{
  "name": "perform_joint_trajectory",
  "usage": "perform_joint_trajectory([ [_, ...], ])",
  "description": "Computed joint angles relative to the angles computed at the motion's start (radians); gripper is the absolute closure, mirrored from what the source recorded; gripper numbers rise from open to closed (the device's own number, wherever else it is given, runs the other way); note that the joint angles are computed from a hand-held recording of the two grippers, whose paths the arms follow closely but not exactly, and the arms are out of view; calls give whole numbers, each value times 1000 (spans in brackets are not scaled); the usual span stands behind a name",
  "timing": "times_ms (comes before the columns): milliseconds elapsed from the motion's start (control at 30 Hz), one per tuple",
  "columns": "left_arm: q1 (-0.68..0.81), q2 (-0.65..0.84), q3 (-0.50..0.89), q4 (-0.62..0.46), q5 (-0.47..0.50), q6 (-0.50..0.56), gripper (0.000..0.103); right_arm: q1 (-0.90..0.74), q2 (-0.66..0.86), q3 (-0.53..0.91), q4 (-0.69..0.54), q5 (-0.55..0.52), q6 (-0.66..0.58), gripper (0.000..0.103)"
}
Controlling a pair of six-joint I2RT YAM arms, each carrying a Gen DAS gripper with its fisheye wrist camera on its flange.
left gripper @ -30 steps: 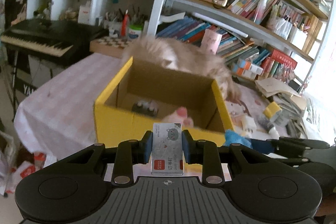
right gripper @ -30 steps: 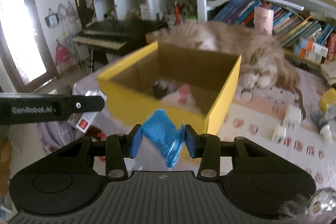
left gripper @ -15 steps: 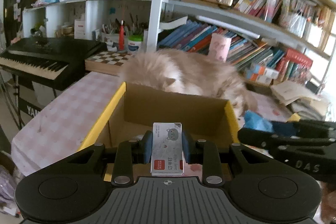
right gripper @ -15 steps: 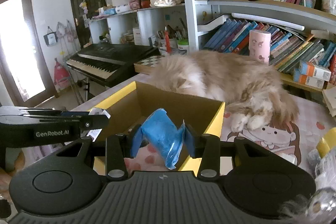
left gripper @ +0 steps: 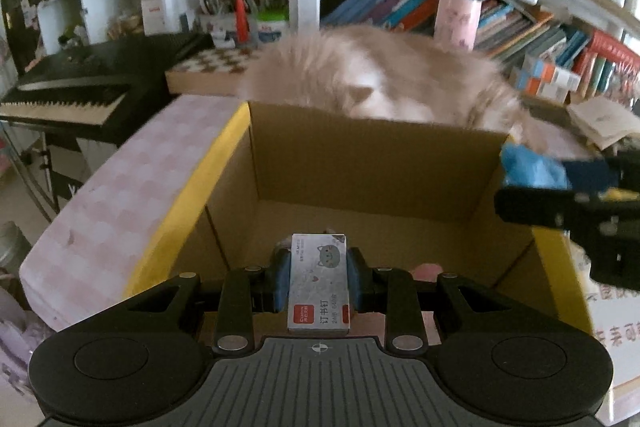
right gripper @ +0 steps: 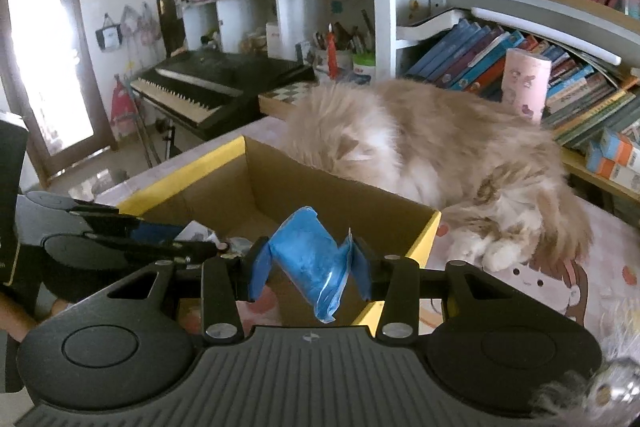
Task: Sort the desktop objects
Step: 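Lower the white box into the yellow box and open the left tool while the right tool releases the sponge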
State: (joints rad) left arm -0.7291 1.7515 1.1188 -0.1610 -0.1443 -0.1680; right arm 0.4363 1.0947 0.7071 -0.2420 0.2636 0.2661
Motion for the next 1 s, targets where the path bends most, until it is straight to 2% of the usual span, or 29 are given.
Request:
perform_joint_trajectory([
  [500,-2,124,112,-83,22,26,74,-136,276,138,9,-142,-264,63],
  [533,-3,122,112,-77,17,26,72,-141,297,153,5,-146,-283,63],
  [633,-8,111,96,-49,2,21,53,-150,350,189,-4,-150,-334,63],
  [700,-11,103,90,-35,-3,10,32,-158,383,214,-17,-157,-366,63],
  [800,-18,88,75,-11,-4,3,22,-169,431,252,-41,-163,-412,63],
  [1000,-35,85,75,-9,-39,17,13,-182,499,307,-73,-159,-463,63],
])
